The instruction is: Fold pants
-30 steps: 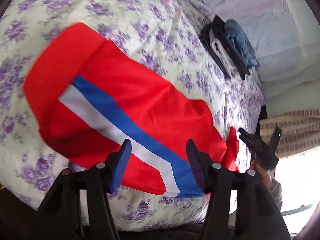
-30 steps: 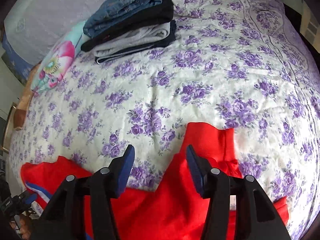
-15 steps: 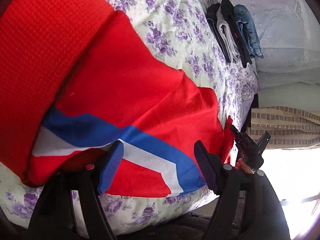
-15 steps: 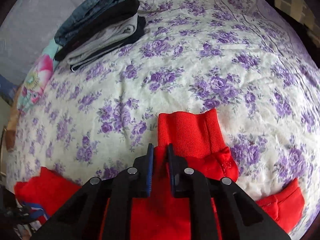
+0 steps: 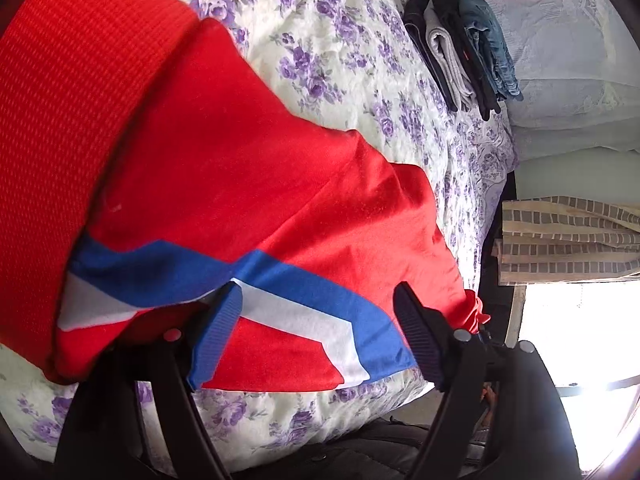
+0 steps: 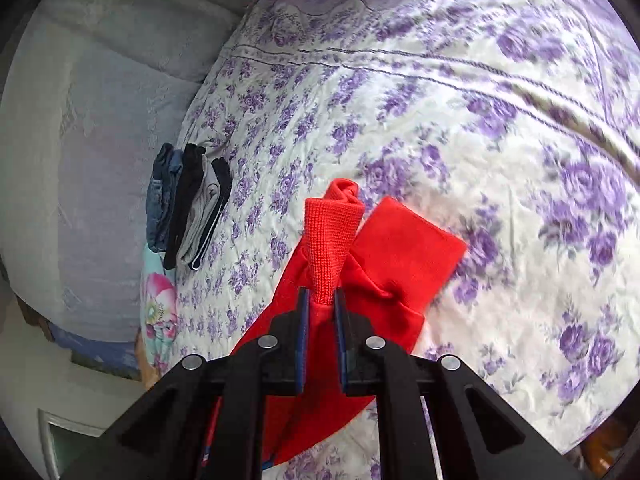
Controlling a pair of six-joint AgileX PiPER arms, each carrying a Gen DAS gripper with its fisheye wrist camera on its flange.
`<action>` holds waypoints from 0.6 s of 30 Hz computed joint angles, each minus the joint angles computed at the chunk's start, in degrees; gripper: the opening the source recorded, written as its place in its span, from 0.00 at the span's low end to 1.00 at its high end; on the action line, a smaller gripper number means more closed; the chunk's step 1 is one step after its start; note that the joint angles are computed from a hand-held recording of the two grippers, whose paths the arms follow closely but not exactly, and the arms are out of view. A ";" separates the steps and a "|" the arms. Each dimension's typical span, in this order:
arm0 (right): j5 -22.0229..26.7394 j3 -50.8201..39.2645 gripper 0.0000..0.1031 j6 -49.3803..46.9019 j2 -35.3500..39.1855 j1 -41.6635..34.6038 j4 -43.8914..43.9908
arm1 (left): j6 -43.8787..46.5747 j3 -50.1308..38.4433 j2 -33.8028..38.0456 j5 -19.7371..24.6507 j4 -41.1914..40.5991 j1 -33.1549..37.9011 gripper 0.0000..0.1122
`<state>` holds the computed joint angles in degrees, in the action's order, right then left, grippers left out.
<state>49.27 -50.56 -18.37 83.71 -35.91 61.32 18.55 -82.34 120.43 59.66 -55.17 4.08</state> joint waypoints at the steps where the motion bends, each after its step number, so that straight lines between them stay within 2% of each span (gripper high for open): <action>1: -0.36 1.53 0.17 -1.22 0.20 -0.28 2.55 | -0.55 -0.72 0.27 0.29 0.67 -0.23 0.68; 4: -2.27 3.63 0.29 -4.85 1.34 0.43 8.11 | -2.51 -2.69 0.90 0.94 2.64 -0.94 0.71; 6: -2.74 3.14 0.30 -6.26 2.75 1.39 9.08 | -3.25 -3.16 0.93 0.73 3.33 -1.46 0.75; 7: -3.01 3.18 0.29 -7.24 3.27 1.78 10.03 | -3.37 -2.97 0.74 0.36 3.58 -1.77 0.76; 8: -2.87 3.13 0.24 -7.94 3.35 1.85 10.40 | -3.53 -3.01 0.64 0.07 3.88 -2.08 0.77; 9: -3.21 2.84 0.14 -7.33 2.71 2.22 9.09 | -4.04 -3.21 0.54 -0.25 4.43 -2.47 0.78; 13: 1.21 0.57 0.13 -7.91 -1.40 0.52 4.73 | -4.89 -2.43 -0.47 -1.49 5.64 -3.14 0.78; 16: 2.28 1.28 0.13 -6.35 3.05 -3.80 0.33 | -4.21 -2.21 -0.52 -1.78 5.67 -3.28 0.78; 18: 3.61 4.10 0.13 -9.77 5.72 -6.11 4.07 | -4.11 -2.31 -0.48 -1.72 5.78 -3.33 0.78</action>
